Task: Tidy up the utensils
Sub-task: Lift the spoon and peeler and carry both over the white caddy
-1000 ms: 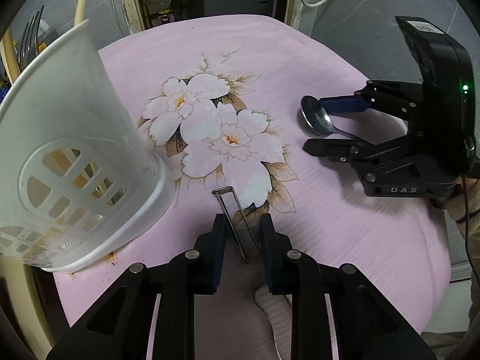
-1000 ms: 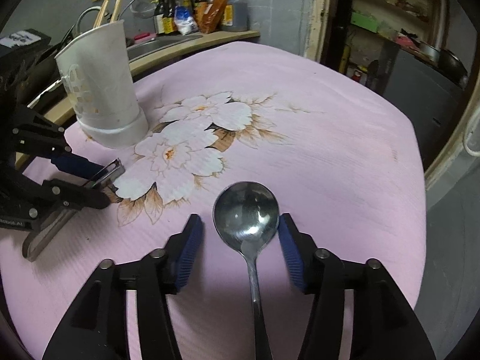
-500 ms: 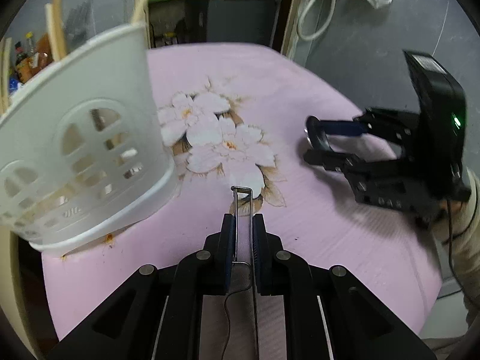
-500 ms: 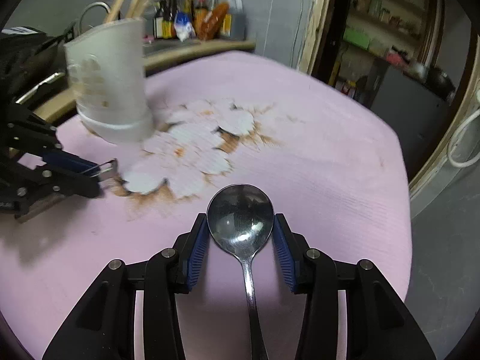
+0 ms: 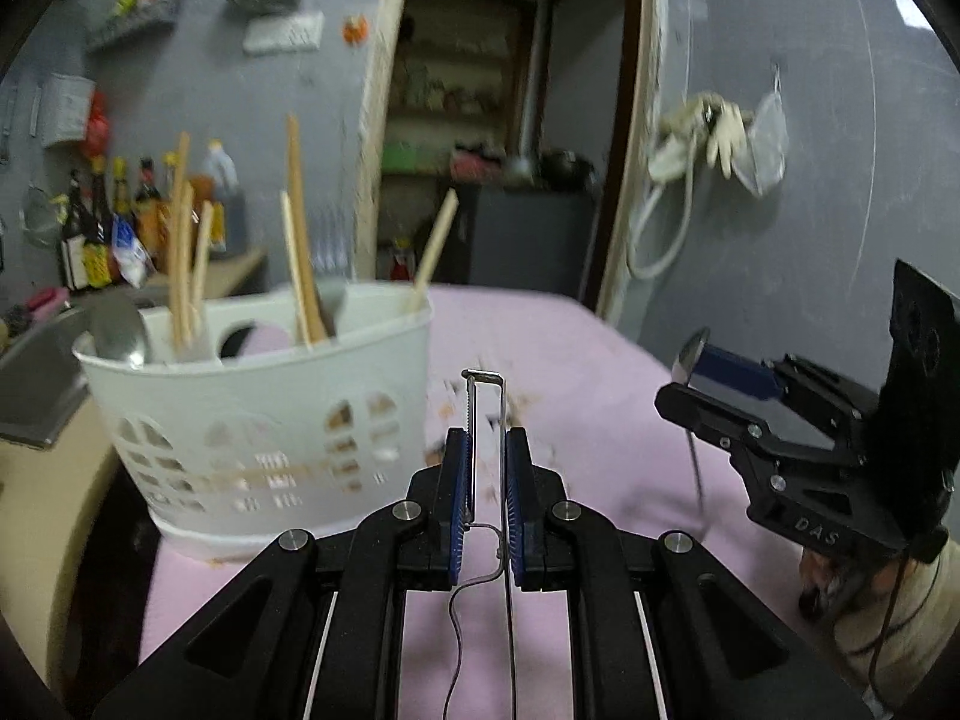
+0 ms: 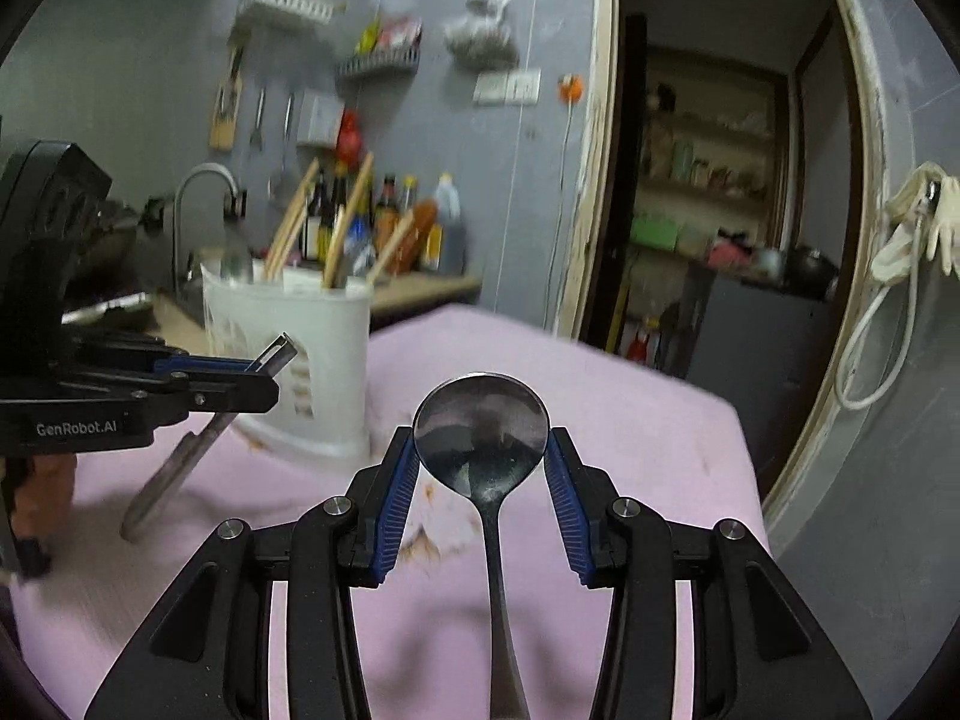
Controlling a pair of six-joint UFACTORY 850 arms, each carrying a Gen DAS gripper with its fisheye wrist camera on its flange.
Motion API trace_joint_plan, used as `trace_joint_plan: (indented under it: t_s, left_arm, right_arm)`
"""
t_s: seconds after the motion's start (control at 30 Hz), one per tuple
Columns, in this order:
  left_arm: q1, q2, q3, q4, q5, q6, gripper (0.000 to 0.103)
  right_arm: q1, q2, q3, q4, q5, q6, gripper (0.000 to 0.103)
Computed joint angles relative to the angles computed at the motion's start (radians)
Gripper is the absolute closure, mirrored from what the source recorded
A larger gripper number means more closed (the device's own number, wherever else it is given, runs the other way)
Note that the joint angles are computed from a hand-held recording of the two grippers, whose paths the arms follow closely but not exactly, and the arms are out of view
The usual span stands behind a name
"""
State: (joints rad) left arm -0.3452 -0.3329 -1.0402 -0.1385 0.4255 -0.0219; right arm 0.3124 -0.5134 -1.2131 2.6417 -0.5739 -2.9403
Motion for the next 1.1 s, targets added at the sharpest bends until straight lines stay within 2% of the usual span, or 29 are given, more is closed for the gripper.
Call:
trace_joint_plan:
  t_s: [0.33,0.63,0.73,0.87,0.93,1.1]
  left_arm:
    - [0.019,0.005,0.005,-0.055,0.195,0.005,0.094]
    - [0.086,0.057,0.015,-0.071,0.314,0.012,0.094]
    - [0.122,0.063,0.007,-0.041,0.355,-0.031,0.094]
    - [0.196,0.042,-0.021,0.097,0.388,-0.198,0.094]
    - [0.22,0.029,-0.043,0.098,0.384,-0.241,0.094]
    - [0.261,-0.001,-0.064,0.04,0.435,-0.295,0.094]
  right_arm:
    - [0.025,0.03,-0.013,0.041,-0.153,0.01,0.063]
    - [0.052,0.011,-0.089,0.061,-0.242,0.037,0.063]
    - [0.059,-0.008,-0.136,0.034,-0.266,0.097,0.063]
    - [0.073,-0.047,-0.212,0.002,-0.299,0.176,0.063]
    - [0.082,-0.074,-0.251,0.005,-0.322,0.2,0.063]
    - [0.098,-0.144,-0.342,0.001,-0.346,0.279,0.062]
